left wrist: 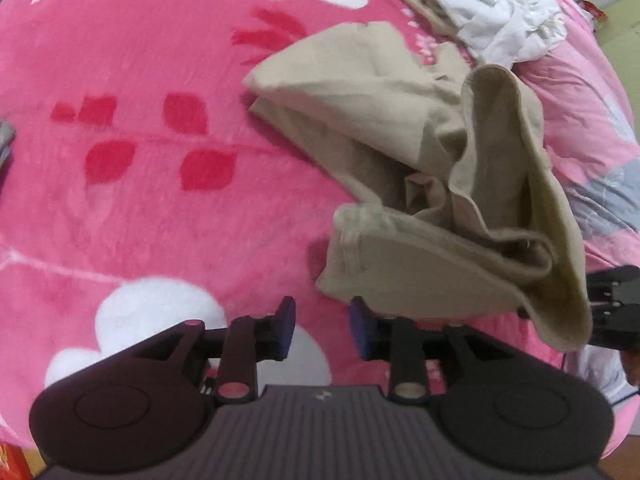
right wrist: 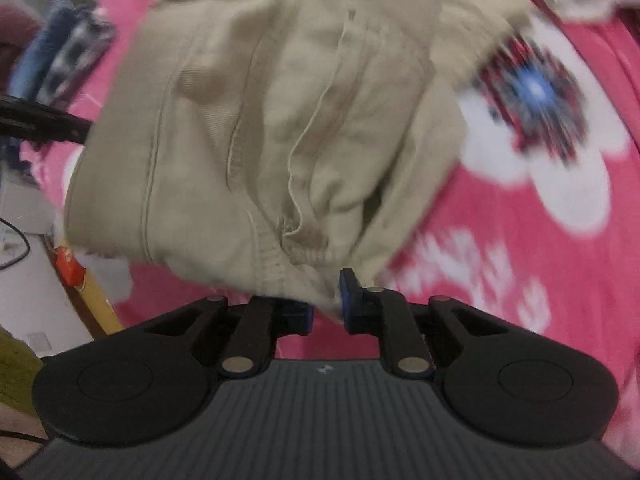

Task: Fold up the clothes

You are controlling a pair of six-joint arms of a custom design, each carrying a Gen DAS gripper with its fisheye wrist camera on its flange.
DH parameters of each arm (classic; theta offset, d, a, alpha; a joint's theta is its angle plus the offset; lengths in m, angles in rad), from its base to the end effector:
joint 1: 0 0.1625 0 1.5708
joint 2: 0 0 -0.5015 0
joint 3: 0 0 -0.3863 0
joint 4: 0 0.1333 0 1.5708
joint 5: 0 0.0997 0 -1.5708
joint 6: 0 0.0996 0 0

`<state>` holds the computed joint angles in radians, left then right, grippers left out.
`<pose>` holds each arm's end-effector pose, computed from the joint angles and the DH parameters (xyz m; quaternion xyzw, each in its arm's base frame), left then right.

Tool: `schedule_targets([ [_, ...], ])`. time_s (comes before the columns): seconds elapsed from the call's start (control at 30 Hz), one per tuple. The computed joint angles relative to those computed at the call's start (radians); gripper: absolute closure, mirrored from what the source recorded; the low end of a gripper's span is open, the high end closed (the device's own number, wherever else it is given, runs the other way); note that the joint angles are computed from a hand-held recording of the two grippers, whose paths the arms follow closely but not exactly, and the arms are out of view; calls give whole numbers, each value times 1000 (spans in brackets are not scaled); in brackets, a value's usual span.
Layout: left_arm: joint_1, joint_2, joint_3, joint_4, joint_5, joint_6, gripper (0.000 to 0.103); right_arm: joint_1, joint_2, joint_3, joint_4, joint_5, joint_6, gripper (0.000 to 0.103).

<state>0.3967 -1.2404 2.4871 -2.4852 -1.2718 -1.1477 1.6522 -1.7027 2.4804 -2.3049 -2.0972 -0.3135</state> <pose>-0.2590 -0.2848 0.1482 0.0375 0.9748 -0.0695 0.2085 0.1078 -0.2974 0.2982 0.1949 -0.9455 -0.0510 0.2559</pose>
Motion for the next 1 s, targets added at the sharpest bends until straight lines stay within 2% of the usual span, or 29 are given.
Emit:
schedule_targets([
  [0.03,-3,6,-6,1,13,21,58,14,-22,-22,46,11,43,87],
  [0.1,-9,17,-19,3,38,63,57,52,-61,-71,122,44,122,80],
  [0.17,-6,37,-33,-4,64,106,57,103,-92,-107,151,72,201,68],
  [0.2,-3,46,-39,-14,77,121,57,129,-106,-111,136,82,233,64],
  [0.27,17,62,-55,-45,95,149,57,184,-122,-117,95,91,298,49],
  [0.43,107,95,-119,-134,111,243,56,296,-51,-52,-104,86,398,39],
  [0.5,155,116,-160,-177,89,293,53,347,-11,-18,-184,48,466,36],
  [0.57,211,150,-212,-226,41,346,45,391,8,9,-218,6,577,35],
  [0.63,262,199,-271,-251,-20,415,30,399,-3,38,-220,1,715,34],
  [0.7,301,256,-337,-225,-58,485,28,391,-29,67,-211,18,843,33],
  [0.8,351,348,-441,-133,-111,593,30,383,-72,111,-225,37,976,32],
  [0.87,375,392,-493,-49,-148,641,42,397,-90,130,-227,27,1053,30],
  [0.9,380,405,-510,-13,-163,663,52,409,-97,133,-218,13,1087,30],
  [0.93,380,411,-521,16,-171,682,56,422,-103,136,-211,-3,1117,30],
  [1.0,377,420,-538,66,-183,720,57,442,-111,144,-205,-29,1166,30],
])
